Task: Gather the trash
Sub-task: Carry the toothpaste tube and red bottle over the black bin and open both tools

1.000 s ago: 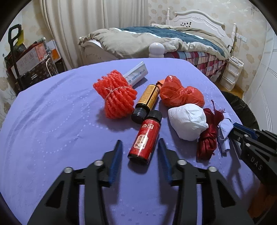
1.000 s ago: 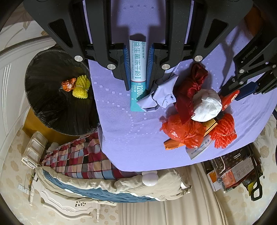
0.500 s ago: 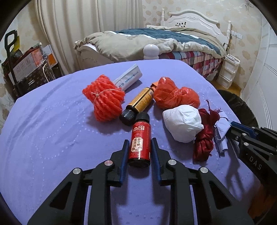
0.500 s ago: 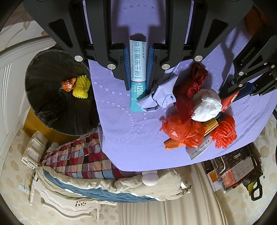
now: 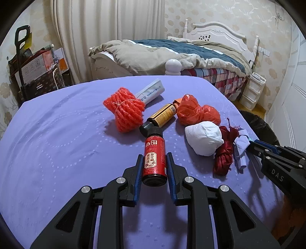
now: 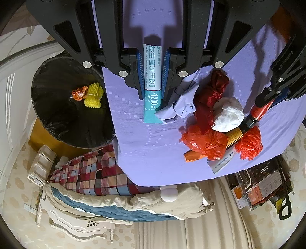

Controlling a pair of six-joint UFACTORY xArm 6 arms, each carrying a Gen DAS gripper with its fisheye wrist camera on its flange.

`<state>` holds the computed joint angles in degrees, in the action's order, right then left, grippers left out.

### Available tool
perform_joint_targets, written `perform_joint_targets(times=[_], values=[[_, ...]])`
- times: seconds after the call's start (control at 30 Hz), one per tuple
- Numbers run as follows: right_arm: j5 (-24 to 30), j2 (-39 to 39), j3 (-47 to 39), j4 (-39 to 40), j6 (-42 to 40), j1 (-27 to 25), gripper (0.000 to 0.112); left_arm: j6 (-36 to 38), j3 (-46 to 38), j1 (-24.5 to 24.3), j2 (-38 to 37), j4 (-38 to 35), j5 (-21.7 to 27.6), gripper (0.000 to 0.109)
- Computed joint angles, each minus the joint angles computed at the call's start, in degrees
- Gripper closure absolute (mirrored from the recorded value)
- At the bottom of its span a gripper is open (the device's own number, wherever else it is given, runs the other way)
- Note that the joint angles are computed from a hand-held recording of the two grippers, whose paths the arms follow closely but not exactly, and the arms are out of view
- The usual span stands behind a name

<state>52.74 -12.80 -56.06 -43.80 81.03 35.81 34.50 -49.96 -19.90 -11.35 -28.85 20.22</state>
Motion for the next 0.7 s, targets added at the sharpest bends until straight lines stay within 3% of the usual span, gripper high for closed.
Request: perform_joint_targets(times=[0.7], values=[[2.84,-2.61,2.01,-0.19,1.97,0.24,0.095,1.22,0.92,0.35,-1.08,-2.11,-0.75,0.084]])
